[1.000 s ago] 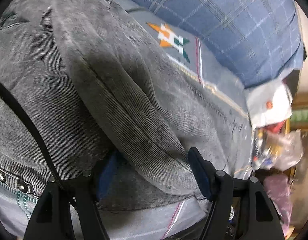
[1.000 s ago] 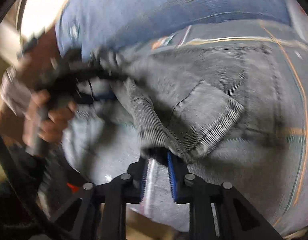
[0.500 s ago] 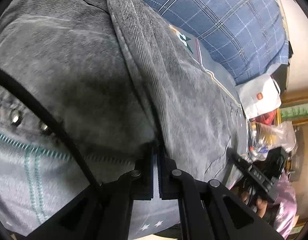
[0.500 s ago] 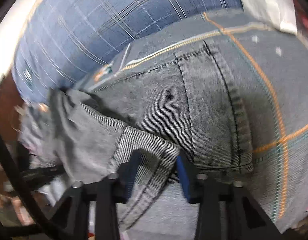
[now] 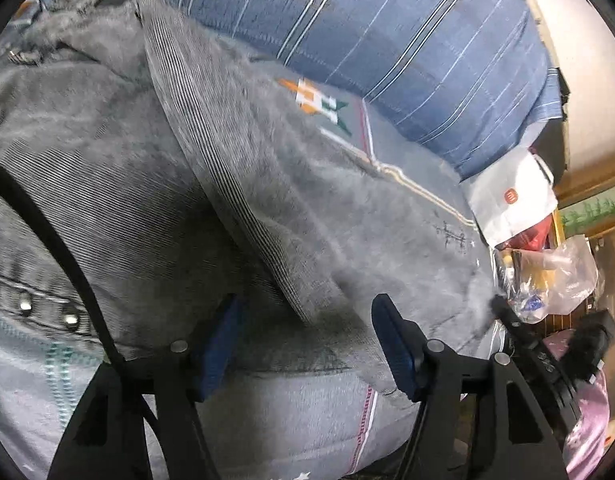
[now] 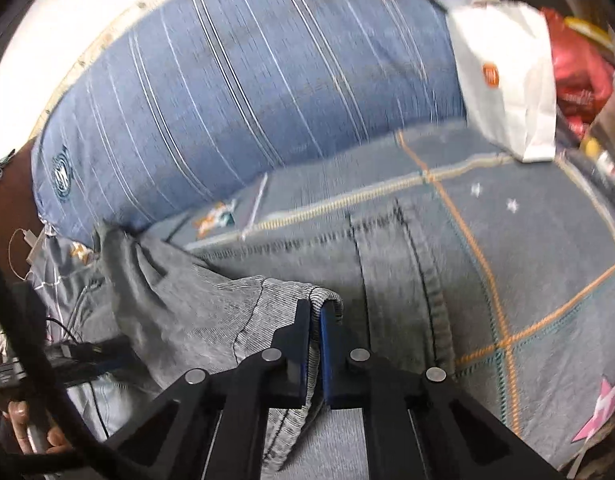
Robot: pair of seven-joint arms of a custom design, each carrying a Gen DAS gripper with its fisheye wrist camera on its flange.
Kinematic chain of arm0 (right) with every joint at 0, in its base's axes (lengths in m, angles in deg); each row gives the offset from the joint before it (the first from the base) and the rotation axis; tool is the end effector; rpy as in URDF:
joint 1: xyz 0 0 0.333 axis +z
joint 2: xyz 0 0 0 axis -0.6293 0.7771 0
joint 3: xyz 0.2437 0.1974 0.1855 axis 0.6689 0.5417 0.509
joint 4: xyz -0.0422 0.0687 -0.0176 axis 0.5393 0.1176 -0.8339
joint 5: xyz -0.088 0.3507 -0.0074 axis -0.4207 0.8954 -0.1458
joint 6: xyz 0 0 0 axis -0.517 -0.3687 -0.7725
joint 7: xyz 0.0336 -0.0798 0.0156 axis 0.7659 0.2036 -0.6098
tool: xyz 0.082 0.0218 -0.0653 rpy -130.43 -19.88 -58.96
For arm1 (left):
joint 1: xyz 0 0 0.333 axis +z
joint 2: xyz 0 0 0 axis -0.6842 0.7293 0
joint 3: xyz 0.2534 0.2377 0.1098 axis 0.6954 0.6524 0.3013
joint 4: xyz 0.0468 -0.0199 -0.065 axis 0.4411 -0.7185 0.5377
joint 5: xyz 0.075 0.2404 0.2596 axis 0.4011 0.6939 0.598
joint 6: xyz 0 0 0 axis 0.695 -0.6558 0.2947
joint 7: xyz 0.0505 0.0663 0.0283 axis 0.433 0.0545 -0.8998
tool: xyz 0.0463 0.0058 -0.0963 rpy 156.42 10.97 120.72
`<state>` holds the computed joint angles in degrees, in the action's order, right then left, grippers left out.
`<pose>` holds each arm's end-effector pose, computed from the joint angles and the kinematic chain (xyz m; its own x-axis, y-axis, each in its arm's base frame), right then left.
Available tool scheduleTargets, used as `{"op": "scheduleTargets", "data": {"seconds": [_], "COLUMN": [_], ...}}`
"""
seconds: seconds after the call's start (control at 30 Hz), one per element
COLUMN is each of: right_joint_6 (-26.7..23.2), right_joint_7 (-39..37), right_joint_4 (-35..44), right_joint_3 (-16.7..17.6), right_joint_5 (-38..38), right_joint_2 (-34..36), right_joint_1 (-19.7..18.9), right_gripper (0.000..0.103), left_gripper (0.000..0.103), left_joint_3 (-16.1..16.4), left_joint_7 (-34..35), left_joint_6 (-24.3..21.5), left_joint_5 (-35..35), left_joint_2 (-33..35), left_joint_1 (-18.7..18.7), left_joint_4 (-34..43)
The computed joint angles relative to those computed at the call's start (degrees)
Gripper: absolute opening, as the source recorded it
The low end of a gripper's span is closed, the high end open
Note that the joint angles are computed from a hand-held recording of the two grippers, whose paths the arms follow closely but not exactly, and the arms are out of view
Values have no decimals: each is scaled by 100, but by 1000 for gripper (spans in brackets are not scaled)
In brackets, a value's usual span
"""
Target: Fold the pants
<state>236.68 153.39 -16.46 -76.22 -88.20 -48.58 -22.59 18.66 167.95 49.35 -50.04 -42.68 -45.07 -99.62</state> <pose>0.6180 0.1826 0.6065 -0.2860 -0.9120 -0.2940 -0.6917 0.4089 -0.5953 0.6998 -0.1914 0.5345 -0.1763 -0.8002 0.5732 -0.9730 0.0535 -0.2247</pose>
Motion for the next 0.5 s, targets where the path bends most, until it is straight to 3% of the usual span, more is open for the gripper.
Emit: {"op": "scheduleTargets", "data": {"seconds": [0.07,0.13,0.37,0.5], "right_joint_6": [-310,-610,-187,-458], "right_joint_7": [19,-243,-126,-324], "right_joint_4": [202,331,226,904], "right_joint_3": [-20,60,0,-107], "right_joint_5": [-100,274,193,15], "right_joint_2": [99,231,49,263], "right_joint_1": [43,-54,-46,-101], "right_gripper": [5,5,5,5], "left_gripper": [15,1,0,0], "left_joint_3": [28,-2,-37,-74], "left_joint_7": [-95,-68,338,556], "left_joint_6": [-50,-68,438,574], "left_joint_5": [105,55,-369,-722], "left_joint_2": [43,12,-485,-627], "left_joint_1": [-63,-31,106,166], "left_joint_4": [0,-157,-797,-819]}}
